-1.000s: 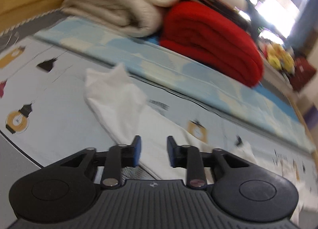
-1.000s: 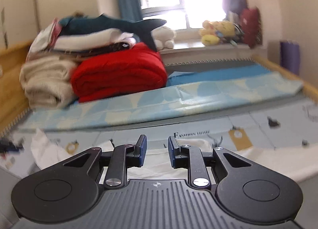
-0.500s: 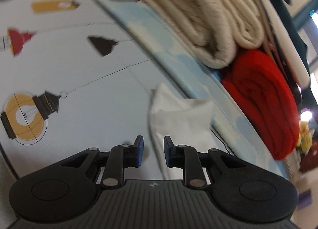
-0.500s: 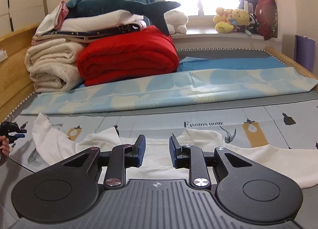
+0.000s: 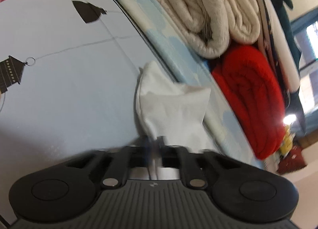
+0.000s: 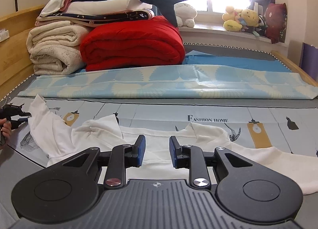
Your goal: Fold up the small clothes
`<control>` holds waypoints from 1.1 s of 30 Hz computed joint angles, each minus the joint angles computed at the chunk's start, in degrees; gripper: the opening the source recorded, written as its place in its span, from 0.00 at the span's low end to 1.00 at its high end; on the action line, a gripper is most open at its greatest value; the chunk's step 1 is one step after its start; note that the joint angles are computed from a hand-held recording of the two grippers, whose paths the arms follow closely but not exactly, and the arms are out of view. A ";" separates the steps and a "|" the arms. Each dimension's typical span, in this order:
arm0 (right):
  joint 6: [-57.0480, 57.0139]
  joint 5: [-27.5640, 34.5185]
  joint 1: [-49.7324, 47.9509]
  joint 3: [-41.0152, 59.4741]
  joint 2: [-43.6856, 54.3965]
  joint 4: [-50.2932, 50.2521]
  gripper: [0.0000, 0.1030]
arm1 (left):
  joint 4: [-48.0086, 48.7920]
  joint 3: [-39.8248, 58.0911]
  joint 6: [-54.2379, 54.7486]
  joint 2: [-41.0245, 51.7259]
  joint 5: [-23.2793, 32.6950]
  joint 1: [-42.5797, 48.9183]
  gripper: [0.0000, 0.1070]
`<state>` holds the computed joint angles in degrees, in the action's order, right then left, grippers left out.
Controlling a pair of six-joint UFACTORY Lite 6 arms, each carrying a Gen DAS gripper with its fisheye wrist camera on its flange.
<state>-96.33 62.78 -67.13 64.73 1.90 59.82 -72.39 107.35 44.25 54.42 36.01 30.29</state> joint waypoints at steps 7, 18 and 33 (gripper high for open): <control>-1.44 -0.26 0.28 -1.73 -1.76 0.39 0.27 | -3.75 -10.95 8.46 -9.62 -3.78 2.32 0.03; -0.68 0.12 -0.20 -0.25 -0.84 0.51 0.27 | 1.00 -8.52 8.90 -7.26 17.35 13.92 0.05; -0.54 -1.25 1.04 -0.58 -0.67 -0.57 0.27 | 1.01 13.72 -7.88 10.57 8.18 10.20 0.32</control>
